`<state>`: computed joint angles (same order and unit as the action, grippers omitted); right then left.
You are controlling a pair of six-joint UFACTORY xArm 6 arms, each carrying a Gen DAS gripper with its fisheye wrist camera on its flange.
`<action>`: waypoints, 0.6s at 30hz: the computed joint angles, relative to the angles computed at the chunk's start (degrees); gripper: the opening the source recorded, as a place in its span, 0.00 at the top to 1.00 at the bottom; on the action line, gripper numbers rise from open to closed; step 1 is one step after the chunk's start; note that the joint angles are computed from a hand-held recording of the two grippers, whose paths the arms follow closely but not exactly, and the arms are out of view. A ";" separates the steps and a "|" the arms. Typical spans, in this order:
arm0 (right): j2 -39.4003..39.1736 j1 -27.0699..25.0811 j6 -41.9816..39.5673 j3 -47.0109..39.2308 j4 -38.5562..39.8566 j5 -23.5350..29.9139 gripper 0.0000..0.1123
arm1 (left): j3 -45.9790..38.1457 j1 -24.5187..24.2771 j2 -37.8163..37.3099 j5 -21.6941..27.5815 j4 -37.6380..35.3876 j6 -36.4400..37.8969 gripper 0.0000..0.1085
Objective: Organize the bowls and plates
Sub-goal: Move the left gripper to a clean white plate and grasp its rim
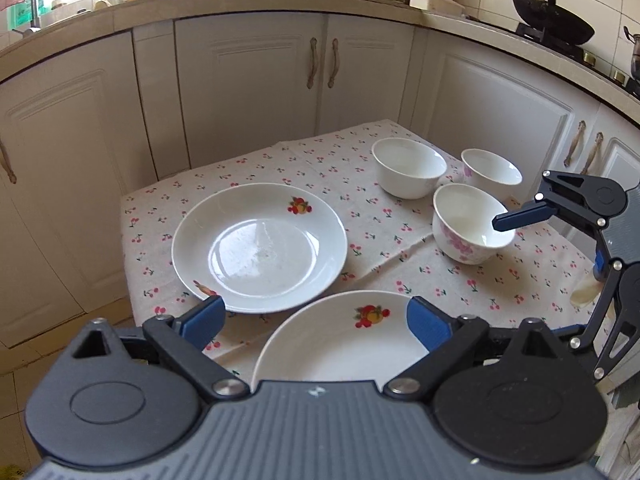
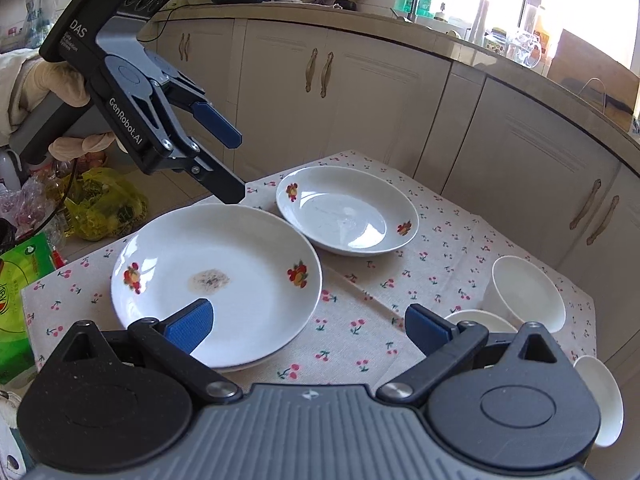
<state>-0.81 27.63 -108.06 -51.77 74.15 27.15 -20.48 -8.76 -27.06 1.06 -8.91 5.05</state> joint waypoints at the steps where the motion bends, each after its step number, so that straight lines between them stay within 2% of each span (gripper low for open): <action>1: 1.04 -0.22 0.09 -1.34 -0.30 0.39 0.08 | -0.62 0.25 0.87 -0.10 -1.86 1.73 0.11; 6: 7.54 -0.90 1.38 -9.19 -3.73 1.63 0.08 | -3.39 2.81 5.70 -1.27 -0.11 1.05 0.11; 8: 9.96 -1.12 2.71 -12.14 -6.16 2.36 0.08 | -4.79 2.76 7.84 -1.72 -4.87 5.36 0.11; 10: 12.84 -1.28 4.22 -15.61 -9.18 3.36 0.08 | -6.47 3.28 10.28 -2.02 -5.92 6.37 0.11; 16: 21.64 -1.74 11.24 -26.16 -19.24 6.45 0.08 | -12.71 2.51 17.26 -2.52 -23.17 22.12 0.11; 18: 24.97 -2.01 14.62 -30.03 -22.61 7.59 0.08 | -14.70 2.92 19.62 -2.61 -24.86 23.65 0.11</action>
